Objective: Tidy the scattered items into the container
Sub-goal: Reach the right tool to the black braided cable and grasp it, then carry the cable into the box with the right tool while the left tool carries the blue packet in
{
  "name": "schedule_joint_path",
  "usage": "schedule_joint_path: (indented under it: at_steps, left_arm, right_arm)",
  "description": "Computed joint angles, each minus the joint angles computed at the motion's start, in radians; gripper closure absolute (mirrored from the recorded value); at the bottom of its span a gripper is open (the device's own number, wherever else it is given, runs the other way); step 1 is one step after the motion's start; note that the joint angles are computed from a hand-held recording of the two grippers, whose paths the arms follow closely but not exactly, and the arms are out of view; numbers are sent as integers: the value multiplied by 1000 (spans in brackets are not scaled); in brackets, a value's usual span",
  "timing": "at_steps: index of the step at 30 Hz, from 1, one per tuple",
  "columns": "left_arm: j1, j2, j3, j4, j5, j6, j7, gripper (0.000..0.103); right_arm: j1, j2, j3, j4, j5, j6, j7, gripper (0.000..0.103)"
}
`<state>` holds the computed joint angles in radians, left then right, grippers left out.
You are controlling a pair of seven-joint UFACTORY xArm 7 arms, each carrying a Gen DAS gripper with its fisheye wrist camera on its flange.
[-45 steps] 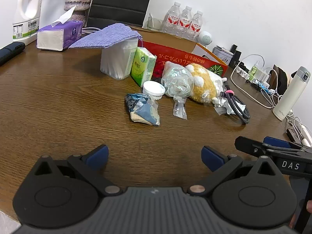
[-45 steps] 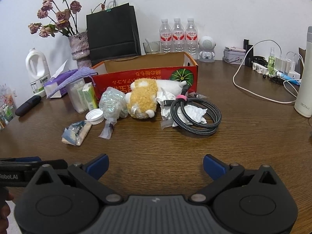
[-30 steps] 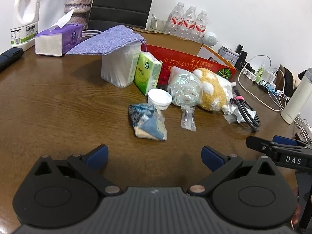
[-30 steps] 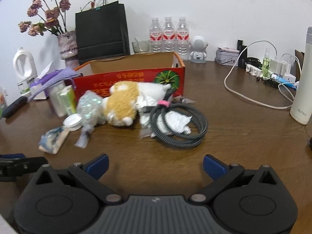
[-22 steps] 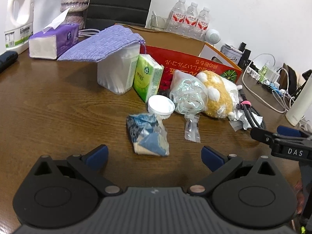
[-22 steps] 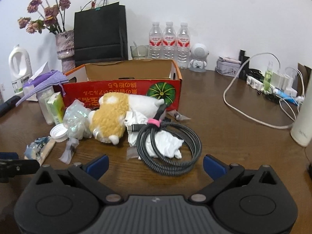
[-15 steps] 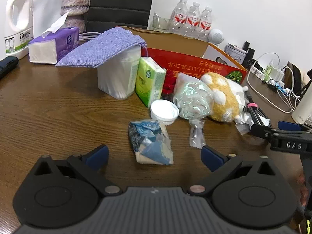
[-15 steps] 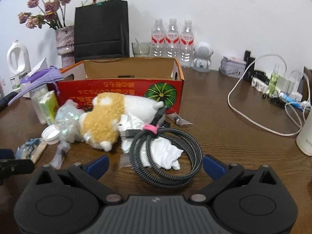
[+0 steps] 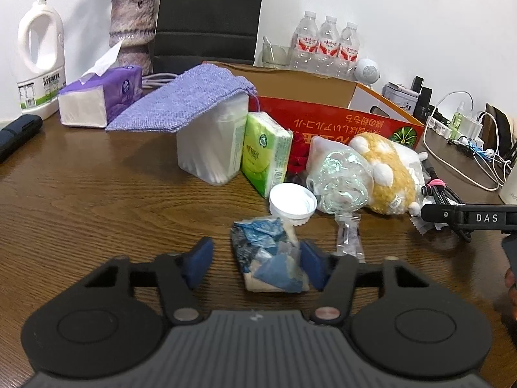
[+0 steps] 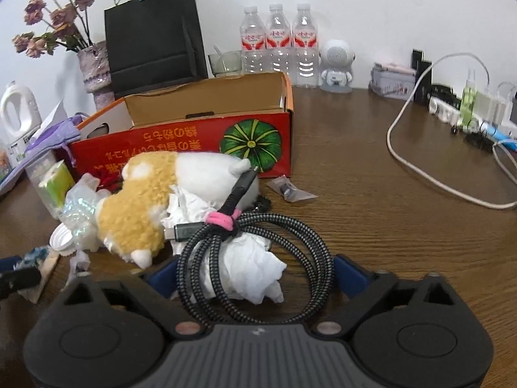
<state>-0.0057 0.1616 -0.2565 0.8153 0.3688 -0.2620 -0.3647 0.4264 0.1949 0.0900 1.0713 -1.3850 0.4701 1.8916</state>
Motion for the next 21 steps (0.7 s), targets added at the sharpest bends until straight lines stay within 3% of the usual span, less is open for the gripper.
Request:
schedule_joint_path:
  at_steps: [7, 11, 21]
  left_arm:
    - [61, 15, -39, -2, 110, -52, -41, 72]
    - [14, 4, 19, -22, 110, -86, -35, 74]
    - [87, -41, 42, -49, 416, -174, -326, 74]
  right_arm:
    - [-2, -34, 3, -31, -55, -1, 102, 15]
    - [-1, -70, 26, -65, -108, 45, 177, 15]
    - [-15, -159, 76, -141, -142, 87, 288, 16]
